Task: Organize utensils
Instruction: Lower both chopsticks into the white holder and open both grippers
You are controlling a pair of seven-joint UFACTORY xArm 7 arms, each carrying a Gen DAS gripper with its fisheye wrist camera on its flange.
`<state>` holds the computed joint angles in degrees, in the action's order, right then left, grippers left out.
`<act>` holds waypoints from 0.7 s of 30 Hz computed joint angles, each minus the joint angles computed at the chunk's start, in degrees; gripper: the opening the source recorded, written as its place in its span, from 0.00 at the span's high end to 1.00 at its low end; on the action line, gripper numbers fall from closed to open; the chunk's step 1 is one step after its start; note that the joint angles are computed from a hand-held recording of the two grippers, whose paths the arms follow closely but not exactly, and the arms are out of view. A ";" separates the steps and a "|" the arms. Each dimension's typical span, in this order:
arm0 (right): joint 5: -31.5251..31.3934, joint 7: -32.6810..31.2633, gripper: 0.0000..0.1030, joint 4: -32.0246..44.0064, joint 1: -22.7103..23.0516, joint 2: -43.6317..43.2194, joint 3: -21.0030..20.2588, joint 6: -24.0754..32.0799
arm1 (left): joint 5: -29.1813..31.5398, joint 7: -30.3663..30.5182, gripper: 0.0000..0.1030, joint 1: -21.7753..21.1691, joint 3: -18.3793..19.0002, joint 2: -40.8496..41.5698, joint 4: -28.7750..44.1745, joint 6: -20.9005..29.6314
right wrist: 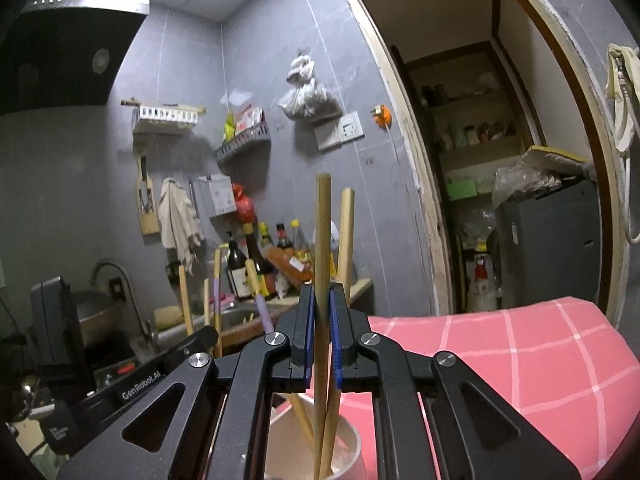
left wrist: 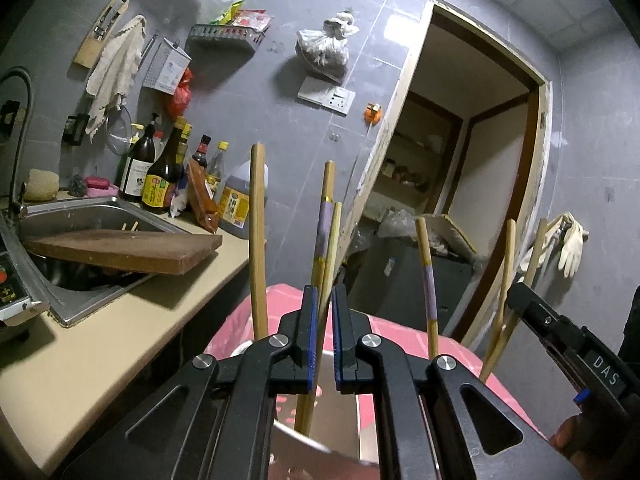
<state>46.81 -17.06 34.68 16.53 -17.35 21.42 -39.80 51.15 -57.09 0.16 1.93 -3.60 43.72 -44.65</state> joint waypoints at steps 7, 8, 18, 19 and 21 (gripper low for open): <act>4.75 -3.44 0.85 -0.49 -0.93 -1.48 1.81 1.98 | 1.56 0.04 0.80 -0.12 0.33 -1.83 -1.55 1.57; 5.47 -3.86 0.79 -0.58 -1.03 -1.74 2.07 1.87 | 1.60 -0.04 0.73 -0.15 0.49 -2.10 -1.84 1.51; 11.55 -9.09 0.63 -2.17 -1.07 -5.67 3.96 0.64 | -3.21 6.41 0.58 -1.84 0.96 -8.64 -6.87 4.57; 12.21 -9.33 0.62 -2.65 -0.93 -6.39 4.06 0.52 | -3.54 7.27 0.57 -2.35 1.22 -9.42 -7.43 4.73; 14.78 -11.00 0.54 -3.65 -0.93 -8.80 4.66 1.02 | -4.44 9.40 0.52 -3.32 1.40 -11.32 -8.79 5.63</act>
<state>61.60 -28.06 31.03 15.61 -26.15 26.08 -38.77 46.71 -47.69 -3.16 3.33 -14.92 34.92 -39.02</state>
